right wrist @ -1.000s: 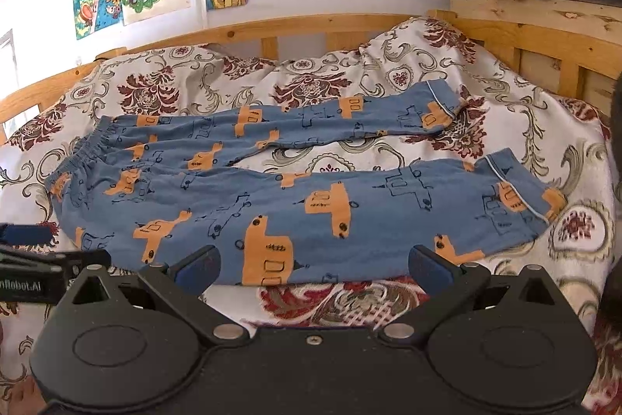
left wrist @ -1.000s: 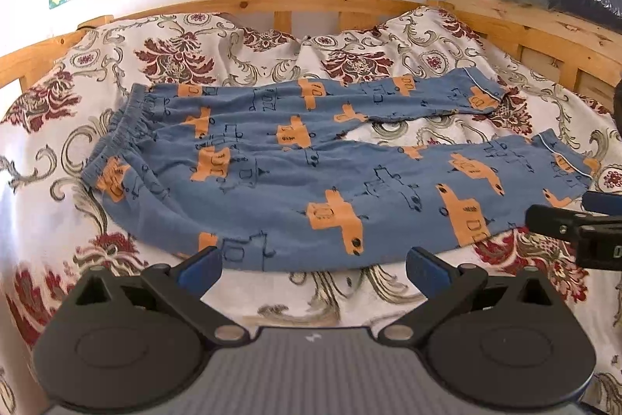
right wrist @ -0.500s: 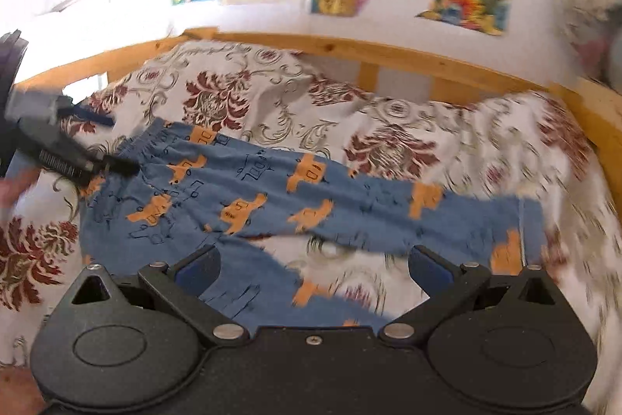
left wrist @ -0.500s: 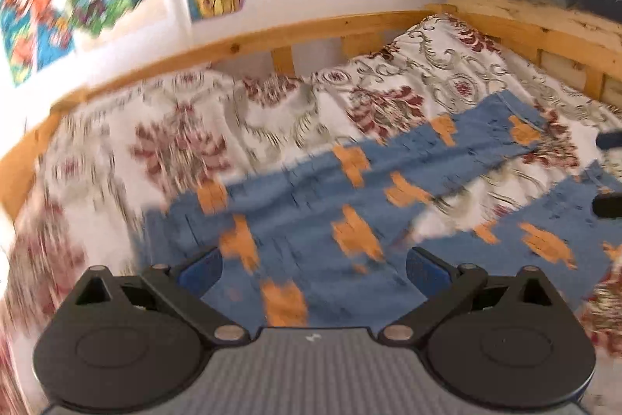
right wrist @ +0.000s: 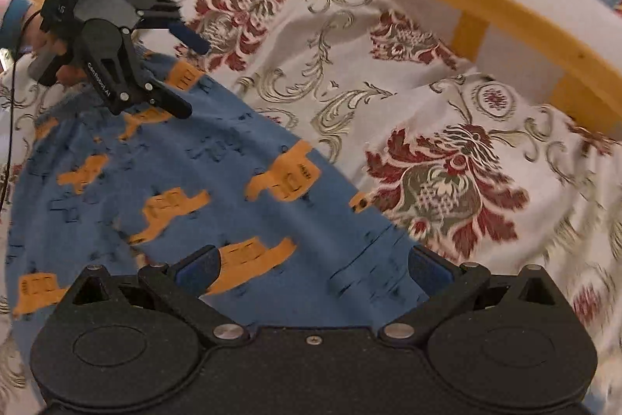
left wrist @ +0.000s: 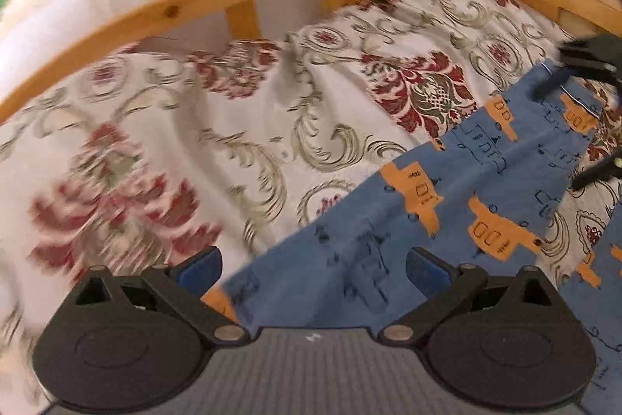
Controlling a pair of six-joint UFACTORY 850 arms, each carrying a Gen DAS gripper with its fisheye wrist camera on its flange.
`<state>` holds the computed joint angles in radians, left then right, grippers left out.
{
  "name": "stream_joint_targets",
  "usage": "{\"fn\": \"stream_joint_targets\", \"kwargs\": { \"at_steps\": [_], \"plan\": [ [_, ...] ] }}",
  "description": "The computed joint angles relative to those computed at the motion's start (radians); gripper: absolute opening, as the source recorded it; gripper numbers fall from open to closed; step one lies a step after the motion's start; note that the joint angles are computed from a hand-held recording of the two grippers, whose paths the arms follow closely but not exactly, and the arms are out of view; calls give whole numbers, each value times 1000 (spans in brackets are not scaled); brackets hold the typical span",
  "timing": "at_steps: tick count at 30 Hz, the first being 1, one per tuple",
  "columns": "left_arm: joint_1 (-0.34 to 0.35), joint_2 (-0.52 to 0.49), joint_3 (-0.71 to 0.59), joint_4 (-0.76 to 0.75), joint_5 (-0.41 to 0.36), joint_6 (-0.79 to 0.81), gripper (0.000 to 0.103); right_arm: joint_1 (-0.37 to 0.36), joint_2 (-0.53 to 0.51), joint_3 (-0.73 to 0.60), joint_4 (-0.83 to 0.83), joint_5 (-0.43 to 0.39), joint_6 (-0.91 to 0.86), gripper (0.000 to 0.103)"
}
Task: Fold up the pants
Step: 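Grasp the pant leg hems with the left and right grippers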
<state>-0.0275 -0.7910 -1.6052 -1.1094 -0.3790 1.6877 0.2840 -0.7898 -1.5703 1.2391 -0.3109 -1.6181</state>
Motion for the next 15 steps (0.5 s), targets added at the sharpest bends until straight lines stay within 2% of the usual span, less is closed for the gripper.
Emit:
{"fn": "stream_joint_targets", "kwargs": {
  "at_steps": [3, 5, 7, 10, 11, 13, 15],
  "plan": [
    [-8, -99, -154, 195, -79, -169, 102, -12, -91, -145, -214, -41, 204, 97],
    [-11, -147, -226, 263, -115, -229, 101, -22, -151, -241, -329, -81, 324, 91],
    [-14, -181, -278, 291, -133, -254, 96, -27, -199, -316, -413, -115, 401, 86],
    [-3, -235, -371, 328, -215, -308, 91, -26, -258, -407, -537, -153, 490, 72],
    [1, -253, -404, 348, -246, -329, 86, -26, -271, -425, -565, -159, 505, 66],
    [2, -287, -472, 412, -298, -379, 75, -28, -285, -446, -598, -165, 523, 61],
    [1, -308, -512, 467, -336, -386, 55, -34, -295, -464, -603, -187, 523, 59]
  ]
}}
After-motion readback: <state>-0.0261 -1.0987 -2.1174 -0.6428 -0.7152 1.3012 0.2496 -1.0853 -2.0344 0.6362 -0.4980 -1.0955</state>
